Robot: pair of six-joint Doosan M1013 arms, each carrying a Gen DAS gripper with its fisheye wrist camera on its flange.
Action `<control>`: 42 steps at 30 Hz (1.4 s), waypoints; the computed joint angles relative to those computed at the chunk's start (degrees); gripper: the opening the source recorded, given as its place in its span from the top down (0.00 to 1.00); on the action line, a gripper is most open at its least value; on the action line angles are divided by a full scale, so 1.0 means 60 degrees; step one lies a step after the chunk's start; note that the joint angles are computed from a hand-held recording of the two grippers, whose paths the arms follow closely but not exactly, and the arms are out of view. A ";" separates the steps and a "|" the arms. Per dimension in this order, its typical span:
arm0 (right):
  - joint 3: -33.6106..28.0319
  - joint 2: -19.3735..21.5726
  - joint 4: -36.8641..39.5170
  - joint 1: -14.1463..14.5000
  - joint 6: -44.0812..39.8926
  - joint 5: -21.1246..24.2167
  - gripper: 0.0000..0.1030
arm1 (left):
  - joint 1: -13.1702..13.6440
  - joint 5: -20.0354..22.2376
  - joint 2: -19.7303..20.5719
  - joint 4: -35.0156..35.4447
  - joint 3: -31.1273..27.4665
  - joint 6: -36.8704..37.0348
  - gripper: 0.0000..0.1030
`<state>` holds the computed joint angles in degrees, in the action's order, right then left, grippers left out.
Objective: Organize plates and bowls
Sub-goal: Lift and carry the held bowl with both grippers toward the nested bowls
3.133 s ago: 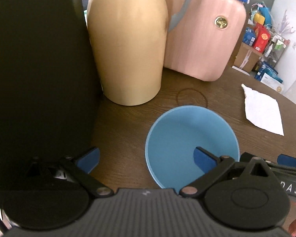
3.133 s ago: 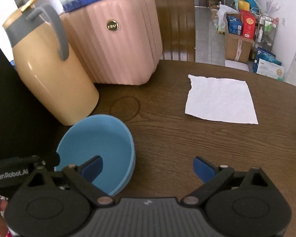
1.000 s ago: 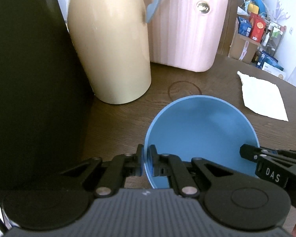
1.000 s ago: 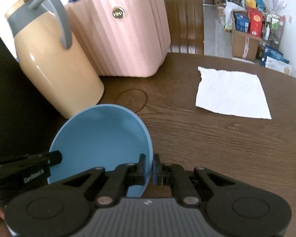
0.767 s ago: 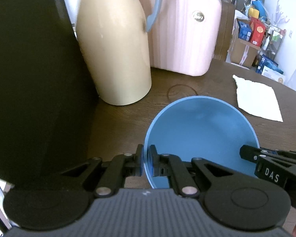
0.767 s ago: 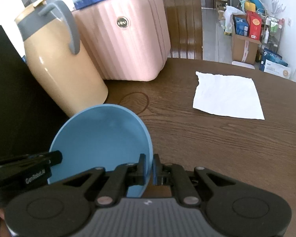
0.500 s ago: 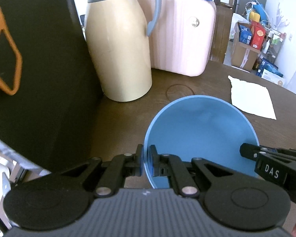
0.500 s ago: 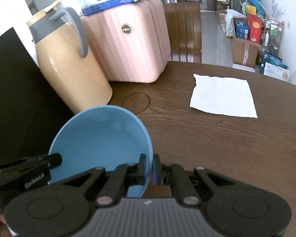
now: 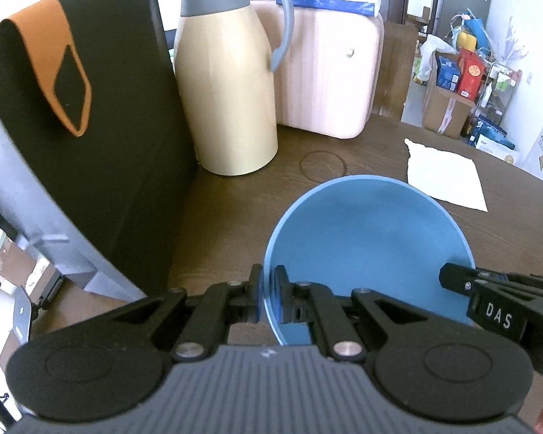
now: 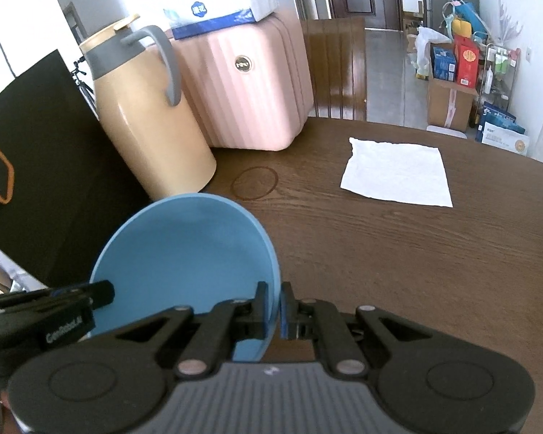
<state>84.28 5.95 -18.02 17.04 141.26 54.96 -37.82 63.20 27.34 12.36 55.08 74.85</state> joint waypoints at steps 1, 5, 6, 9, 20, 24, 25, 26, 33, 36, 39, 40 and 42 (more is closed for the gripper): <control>0.0017 -0.0039 -0.0051 0.0043 0.0027 0.0015 0.94 | -0.0015 -0.0041 -0.0072 0.0039 0.0088 -0.0044 0.93; 0.0084 -0.0192 -0.0242 0.0217 0.0119 0.0057 0.94 | -0.0066 -0.0183 -0.0377 0.0197 0.0455 -0.0242 0.93; 0.0107 -0.0236 -0.0284 0.0264 0.0147 0.0068 0.94 | -0.0078 -0.0206 -0.0441 0.0225 0.0534 -0.0277 0.93; 0.0196 -0.0367 -0.0373 0.0373 0.0256 0.0070 0.94 | -0.0110 -0.0316 -0.0640 0.0316 0.0776 -0.0389 0.93; 0.0470 -0.0760 -0.0751 0.0864 0.0653 0.0150 0.94 | -0.0198 -0.0684 -0.1433 0.0573 0.1751 -0.0843 0.93; 0.0516 -0.0850 -0.0866 0.1061 0.0717 0.0174 0.94 | -0.0220 -0.0789 -0.1732 0.0717 0.2109 -0.1065 0.93; 0.0526 -0.0868 -0.0886 0.1110 0.0736 0.0177 0.94 | -0.0220 -0.0807 -0.1794 0.0743 0.2178 -0.1112 0.93; 0.0538 -0.0891 -0.0906 0.1168 0.0763 0.0173 0.94 | -0.0225 -0.0841 -0.1869 0.0793 0.2269 -0.1171 0.93; 0.0541 -0.0959 -0.1173 0.1572 0.0994 0.0266 0.94 | -0.0165 -0.0971 -0.2307 0.0899 0.2753 -0.1459 0.93; 0.0527 -0.0961 -0.1301 0.1763 0.1094 0.0322 0.94 | -0.0128 -0.1023 -0.2479 0.0955 0.2966 -0.1579 0.93; 0.0514 -0.0969 -0.1413 0.1945 0.1179 0.0371 0.94 | -0.0094 -0.1080 -0.2646 0.0996 0.3159 -0.1678 0.93; 0.0516 -0.0972 -0.1450 0.1996 0.1196 0.0366 0.94 | -0.0076 -0.1110 -0.2704 0.1008 0.3230 -0.1714 0.93; 0.0491 -0.0954 -0.1510 0.2106 0.1232 0.0380 0.94 | -0.0033 -0.1143 -0.2807 0.1012 0.3354 -0.1784 0.93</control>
<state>87.23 0.22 -27.08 29.68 148.64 57.25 -38.02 56.34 10.50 18.43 75.20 64.14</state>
